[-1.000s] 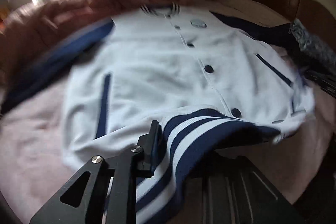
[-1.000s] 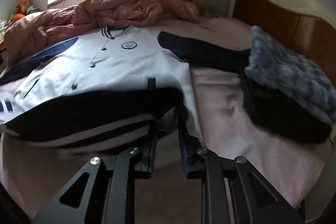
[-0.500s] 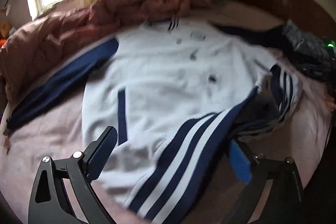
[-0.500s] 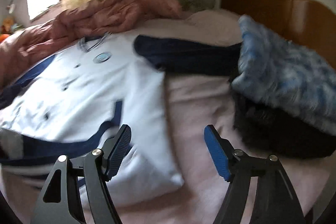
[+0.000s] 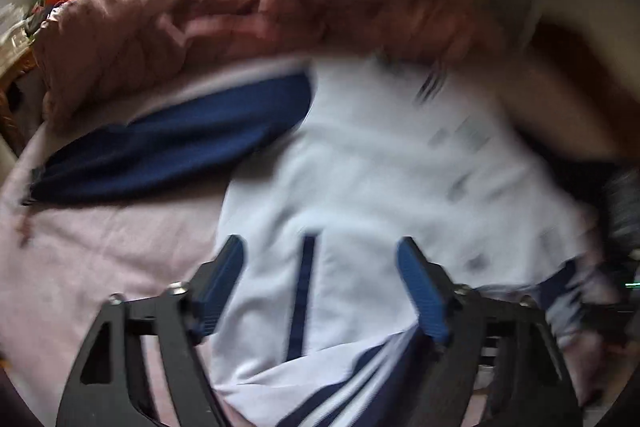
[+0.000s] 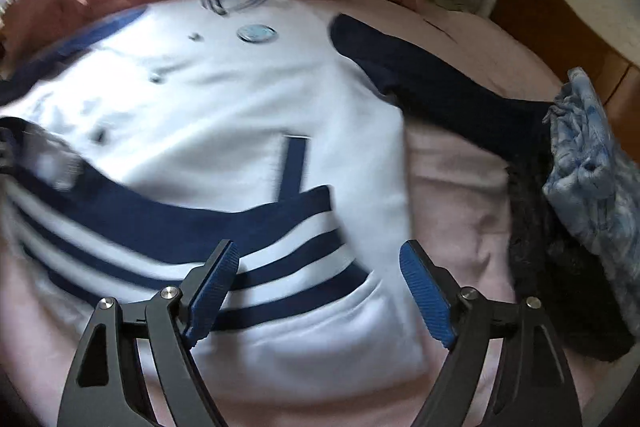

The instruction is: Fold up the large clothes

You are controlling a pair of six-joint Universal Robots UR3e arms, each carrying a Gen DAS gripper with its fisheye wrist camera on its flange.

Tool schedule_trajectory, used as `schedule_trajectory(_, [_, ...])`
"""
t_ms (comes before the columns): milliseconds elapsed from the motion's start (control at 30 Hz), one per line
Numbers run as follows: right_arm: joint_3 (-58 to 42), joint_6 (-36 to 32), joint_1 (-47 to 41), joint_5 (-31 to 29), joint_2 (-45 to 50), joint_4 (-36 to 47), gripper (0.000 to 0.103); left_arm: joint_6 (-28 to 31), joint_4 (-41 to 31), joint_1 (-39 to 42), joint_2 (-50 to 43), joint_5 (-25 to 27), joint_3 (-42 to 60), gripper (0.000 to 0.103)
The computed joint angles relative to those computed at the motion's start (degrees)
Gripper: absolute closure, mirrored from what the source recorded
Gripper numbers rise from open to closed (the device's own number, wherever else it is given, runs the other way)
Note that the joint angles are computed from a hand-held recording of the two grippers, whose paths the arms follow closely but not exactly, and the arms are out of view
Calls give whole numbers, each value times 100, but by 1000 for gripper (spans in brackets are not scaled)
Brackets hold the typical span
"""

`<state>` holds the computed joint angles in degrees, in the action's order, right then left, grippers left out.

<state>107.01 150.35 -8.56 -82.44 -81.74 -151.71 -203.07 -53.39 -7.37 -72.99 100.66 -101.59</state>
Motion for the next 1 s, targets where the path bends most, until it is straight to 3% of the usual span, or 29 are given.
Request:
schedule_trajectory(33, [4,-85,-66,96,46,41,19,98,404,-82,557,38,-492,3])
schedule_trajectory(100, [195,-163,-422,610,-73,185,22,185,597,-487,1245,460,-1069,2])
schedule_trajectory(167, [592,-292,-998,1446,-413,374,48,47,470,-1012,1767,840,-1508,2])
schedule_trajectory(200, [855,-335,-1214,1713,-561,220,51,-67,420,-1286,2122,940,-1832,2])
schedule_trajectory(267, [1261,-311,-1365,1954,-630,-427,75,-164,641,-1712,2711,978,-2545,0])
schedule_trajectory(333, [1610,-165,-1352,2076,-561,-1335,81,-511,1053,-2651,2517,1723,-3022,0])
schedule_trajectory(400, [1526,151,-1043,1685,-269,-1839,82,-951,931,-3353,1725,2542,-3025,0])
schedule_trajectory(433, [1428,271,-938,1560,-157,-1917,83,-1092,608,-3377,1350,2632,-2880,0])
schedule_trajectory(500, [1319,495,-814,1480,-51,-2184,83,-795,649,-3094,875,2239,-2792,0])
schedule_trajectory(567, [1339,684,-850,1609,-157,-2555,83,-713,1155,-2920,330,2455,-2818,1])
schedule_trajectory(667, [1317,934,-870,1734,-242,-2834,83,-793,2215,-2716,-17,3508,-3129,11])
schedule_trajectory(733, [1338,1022,-829,1620,-240,-2928,83,-419,3307,-2213,295,3432,-3579,11])
schedule_trajectory(767, [1338,1025,-805,1552,-221,-2908,83,-280,3677,-1742,562,3152,-3778,11])
schedule_trajectory(833, [1179,1029,-721,1320,-81,-2628,82,-148,3346,-950,934,2546,-3838,11])
schedule_trajectory(867, [1017,1007,-668,1195,40,-2372,81,-196,2970,-781,855,2512,-3716,13])
schedule_trajectory(933, [925,1000,-694,1155,148,-2174,76,-326,3152,-1102,660,2919,-3902,16])
schedule_trajectory(1000, [1194,1015,-963,1600,17,-2351,76,-543,3510,-1747,371,3304,-4053,15])
